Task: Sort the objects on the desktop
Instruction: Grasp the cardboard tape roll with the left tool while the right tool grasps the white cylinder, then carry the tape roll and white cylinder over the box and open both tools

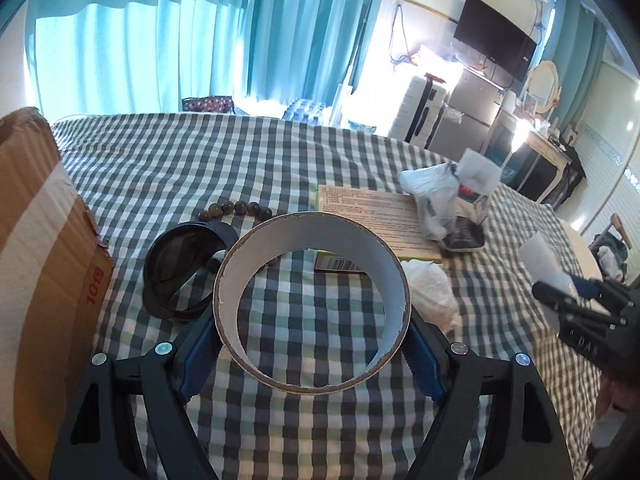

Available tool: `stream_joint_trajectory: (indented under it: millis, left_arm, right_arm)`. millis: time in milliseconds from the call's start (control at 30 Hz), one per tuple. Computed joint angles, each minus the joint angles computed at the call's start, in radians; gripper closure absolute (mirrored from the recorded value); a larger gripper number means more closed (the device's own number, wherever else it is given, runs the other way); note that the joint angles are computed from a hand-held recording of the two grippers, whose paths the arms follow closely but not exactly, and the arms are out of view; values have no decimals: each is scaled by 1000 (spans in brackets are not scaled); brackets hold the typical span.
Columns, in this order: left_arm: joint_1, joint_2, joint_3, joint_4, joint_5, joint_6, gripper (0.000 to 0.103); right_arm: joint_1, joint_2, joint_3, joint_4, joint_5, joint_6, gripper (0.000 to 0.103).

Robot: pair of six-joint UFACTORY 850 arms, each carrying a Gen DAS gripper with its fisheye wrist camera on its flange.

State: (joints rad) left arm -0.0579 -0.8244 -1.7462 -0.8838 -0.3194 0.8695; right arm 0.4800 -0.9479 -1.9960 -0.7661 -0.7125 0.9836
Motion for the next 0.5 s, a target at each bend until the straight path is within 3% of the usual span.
stream_joint_trajectory:
  millis: [333,500]
  left_arm:
    - [36,179,210,-249,-63,310,21]
    - [41,250,272,-254,-91,351,21]
  right_arm:
    - [100,214,277,-55,33,193,58]
    - [140,279,322,-71,19,272,58]
